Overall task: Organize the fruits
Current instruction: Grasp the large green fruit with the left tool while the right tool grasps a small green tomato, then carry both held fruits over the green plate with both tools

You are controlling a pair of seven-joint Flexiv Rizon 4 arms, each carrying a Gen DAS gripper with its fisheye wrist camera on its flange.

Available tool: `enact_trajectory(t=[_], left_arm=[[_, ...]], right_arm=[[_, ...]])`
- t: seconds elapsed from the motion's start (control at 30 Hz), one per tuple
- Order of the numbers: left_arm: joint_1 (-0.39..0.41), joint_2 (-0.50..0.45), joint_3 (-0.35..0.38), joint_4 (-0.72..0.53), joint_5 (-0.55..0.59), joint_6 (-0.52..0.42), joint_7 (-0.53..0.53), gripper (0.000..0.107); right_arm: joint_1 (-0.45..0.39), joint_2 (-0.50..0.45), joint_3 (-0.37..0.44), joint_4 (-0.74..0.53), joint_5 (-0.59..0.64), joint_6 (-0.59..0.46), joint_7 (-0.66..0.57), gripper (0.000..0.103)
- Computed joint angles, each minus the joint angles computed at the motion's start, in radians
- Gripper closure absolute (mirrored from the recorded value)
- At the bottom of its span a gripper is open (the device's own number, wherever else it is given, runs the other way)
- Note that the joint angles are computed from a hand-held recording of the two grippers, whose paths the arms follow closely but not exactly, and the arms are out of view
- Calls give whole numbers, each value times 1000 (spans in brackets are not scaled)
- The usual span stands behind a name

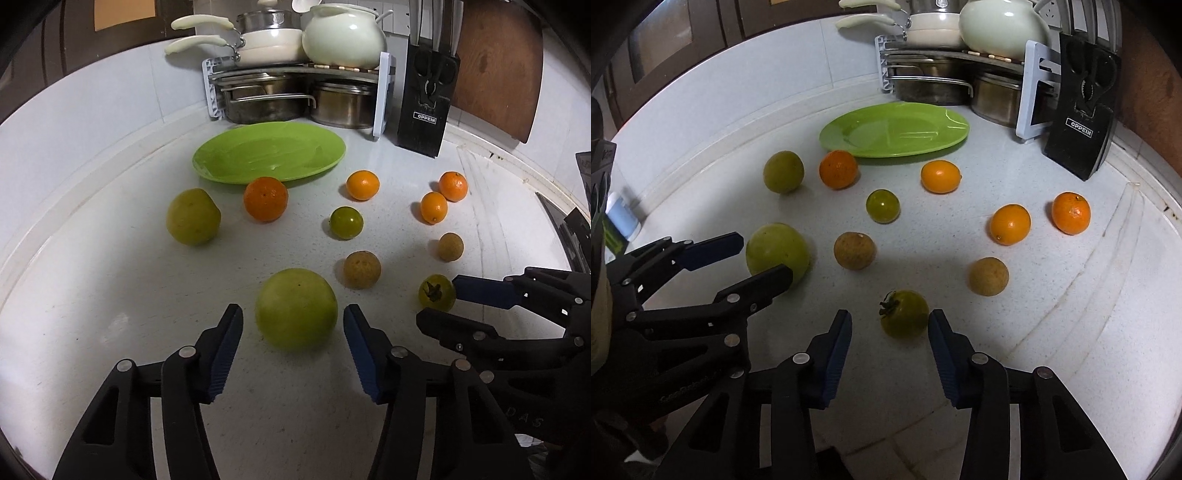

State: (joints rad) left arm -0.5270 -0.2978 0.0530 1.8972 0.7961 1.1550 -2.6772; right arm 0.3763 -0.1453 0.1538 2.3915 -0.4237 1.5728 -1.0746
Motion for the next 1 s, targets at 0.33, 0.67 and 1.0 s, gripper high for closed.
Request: enact_trajectory(t=[0.33, 0.67, 1.0], left_arm=[[-8, -15, 7, -12, -9, -12, -2, 59], [-12, -10, 1, -16, -1, -32, -32, 59], [-29, 34, -13, -37, 63, -105, -98, 60]], right_arm=[[-44, -31, 74, -47, 134, -37, -127, 71], [-53, -29, 96, -58, 218, -40, -211, 72], [-89, -14, 144, -94, 310, -48, -315, 72]])
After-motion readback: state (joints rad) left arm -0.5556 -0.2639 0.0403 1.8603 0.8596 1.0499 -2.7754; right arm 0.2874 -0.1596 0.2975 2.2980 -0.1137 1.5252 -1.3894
